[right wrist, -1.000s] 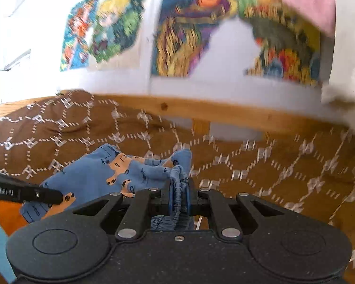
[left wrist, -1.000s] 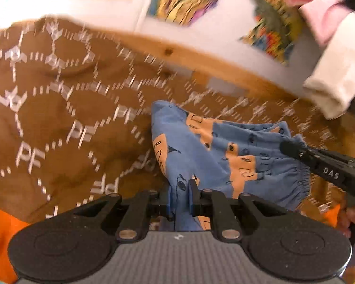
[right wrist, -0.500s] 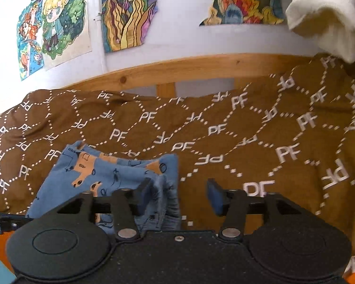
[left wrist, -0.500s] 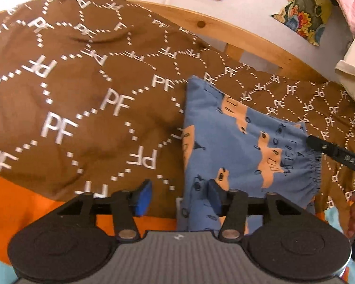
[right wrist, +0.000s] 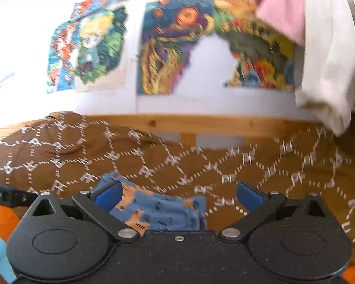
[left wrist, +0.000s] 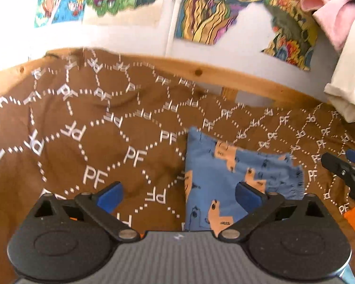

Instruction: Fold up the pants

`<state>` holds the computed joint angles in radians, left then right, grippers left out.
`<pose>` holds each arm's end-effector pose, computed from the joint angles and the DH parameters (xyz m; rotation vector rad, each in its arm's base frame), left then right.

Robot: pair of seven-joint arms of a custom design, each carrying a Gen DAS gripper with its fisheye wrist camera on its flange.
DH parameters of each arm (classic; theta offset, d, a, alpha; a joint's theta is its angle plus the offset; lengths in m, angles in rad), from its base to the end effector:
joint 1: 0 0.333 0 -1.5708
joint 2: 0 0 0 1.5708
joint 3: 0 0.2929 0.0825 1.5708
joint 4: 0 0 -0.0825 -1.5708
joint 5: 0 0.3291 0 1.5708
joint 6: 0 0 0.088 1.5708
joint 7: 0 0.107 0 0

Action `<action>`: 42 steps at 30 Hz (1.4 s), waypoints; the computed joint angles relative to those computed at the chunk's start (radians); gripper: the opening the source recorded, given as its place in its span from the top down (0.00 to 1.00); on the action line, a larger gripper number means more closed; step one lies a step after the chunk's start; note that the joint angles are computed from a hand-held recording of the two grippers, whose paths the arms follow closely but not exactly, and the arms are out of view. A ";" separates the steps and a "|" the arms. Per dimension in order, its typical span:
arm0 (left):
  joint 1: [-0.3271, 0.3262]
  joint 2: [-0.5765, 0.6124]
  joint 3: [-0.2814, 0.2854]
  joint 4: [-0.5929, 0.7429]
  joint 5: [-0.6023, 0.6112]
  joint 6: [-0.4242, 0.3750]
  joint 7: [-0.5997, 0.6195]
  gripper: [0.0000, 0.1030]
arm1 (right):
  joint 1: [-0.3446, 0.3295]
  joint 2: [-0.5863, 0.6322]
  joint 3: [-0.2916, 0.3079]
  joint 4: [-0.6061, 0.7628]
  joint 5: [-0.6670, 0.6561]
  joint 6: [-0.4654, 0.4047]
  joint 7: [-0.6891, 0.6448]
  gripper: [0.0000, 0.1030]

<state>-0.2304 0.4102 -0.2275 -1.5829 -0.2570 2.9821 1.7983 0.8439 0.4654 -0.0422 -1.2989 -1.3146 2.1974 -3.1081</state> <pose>0.6136 -0.2496 0.5256 -1.3630 2.0249 -1.2256 0.4880 0.4655 0.5417 -1.3155 1.5768 -1.1463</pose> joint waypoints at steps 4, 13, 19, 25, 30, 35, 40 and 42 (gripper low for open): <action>0.033 -0.058 -0.043 -0.067 -0.041 0.045 0.049 0.00 | 0.040 0.002 0.003 0.034 -0.028 -0.044 -0.029 0.01; 0.137 -0.193 -0.172 -0.212 -0.291 0.108 0.303 0.00 | 0.119 0.028 0.008 0.125 -0.020 -0.135 -0.085 0.01; 0.138 -0.272 -0.156 -0.276 -0.454 0.074 0.433 0.00 | 0.178 0.056 0.000 0.180 0.006 -0.199 -0.114 0.01; 0.084 -0.346 -0.081 -0.358 -0.497 0.047 0.496 0.00 | 0.238 0.086 -0.012 0.233 0.043 -0.300 -0.084 0.01; 0.036 -0.388 -0.036 -0.431 -0.511 0.027 0.515 0.00 | 0.271 0.114 -0.015 0.263 0.082 -0.370 -0.120 0.01; 0.013 -0.402 -0.011 -0.473 -0.514 0.005 0.502 0.00 | 0.287 0.111 -0.013 0.244 0.128 -0.402 -0.103 0.01; 0.003 -0.393 -0.005 -0.508 -0.478 0.052 0.455 0.00 | 0.290 0.112 0.008 0.225 0.169 -0.429 -0.063 0.01; 0.001 -0.388 -0.010 -0.522 -0.495 0.082 0.479 0.00 | 0.291 0.116 0.013 0.224 0.184 -0.433 -0.055 0.01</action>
